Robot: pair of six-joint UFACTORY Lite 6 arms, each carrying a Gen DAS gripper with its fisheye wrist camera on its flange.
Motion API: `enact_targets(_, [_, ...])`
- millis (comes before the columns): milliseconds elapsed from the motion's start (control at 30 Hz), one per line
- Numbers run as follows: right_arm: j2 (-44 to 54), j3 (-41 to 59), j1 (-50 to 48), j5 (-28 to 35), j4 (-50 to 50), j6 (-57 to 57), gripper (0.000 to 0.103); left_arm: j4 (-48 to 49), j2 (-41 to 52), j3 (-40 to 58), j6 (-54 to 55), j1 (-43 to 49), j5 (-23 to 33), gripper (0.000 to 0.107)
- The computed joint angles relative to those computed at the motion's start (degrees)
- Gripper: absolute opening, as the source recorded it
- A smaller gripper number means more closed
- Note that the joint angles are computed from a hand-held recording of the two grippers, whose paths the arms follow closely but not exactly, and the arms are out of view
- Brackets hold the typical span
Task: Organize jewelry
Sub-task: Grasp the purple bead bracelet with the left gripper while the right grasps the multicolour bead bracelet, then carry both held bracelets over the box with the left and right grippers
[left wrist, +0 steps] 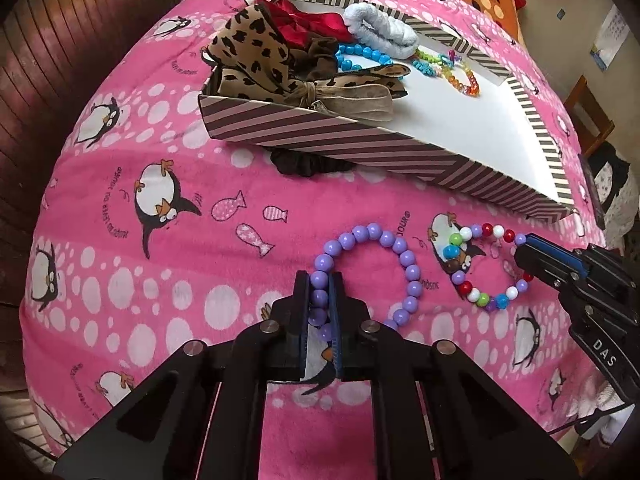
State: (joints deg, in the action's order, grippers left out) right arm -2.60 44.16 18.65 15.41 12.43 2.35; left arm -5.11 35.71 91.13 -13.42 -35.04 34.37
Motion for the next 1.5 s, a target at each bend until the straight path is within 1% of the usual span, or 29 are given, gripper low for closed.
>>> enact_targets(233, [-4.44,-0.41,1.55,2.38,-4.83,5.07,0.009,-0.92,-4.44,-3.26,1.16,-0.14,-0.74,0.008])
enact_targets(567, [-9.2,-0.26,2.13,5.29,-7.44,7.24,0.009,2.04,-7.31,-3.07,-0.74,-1.31,-0.32,0.008])
enact_targets(833, [-12.59,0.1,2.08,7.69,-10.75,9.85,0.009,0.13,-9.14,-1.71,1.17,-1.53,0.71,0.008])
enact_targets(1167, [-16.13,2.08,2.29,11.19,-15.14,13.51,0.009,-0.02,-9.29,4.32,3.06,-1.63,3.2,0.008])
enact_targets(1333, [-16.38,4.2,2.04,12.44,-16.68,14.17,0.009,0.84,-7.45,9.61,3.34,-1.74,5.0,0.008])
enact_targets(1500, [-15.88,7.1,-0.66,13.46,-15.68,11.1,0.009,1.92,-4.45,16.95,3.4,-1.85,7.03,0.008])
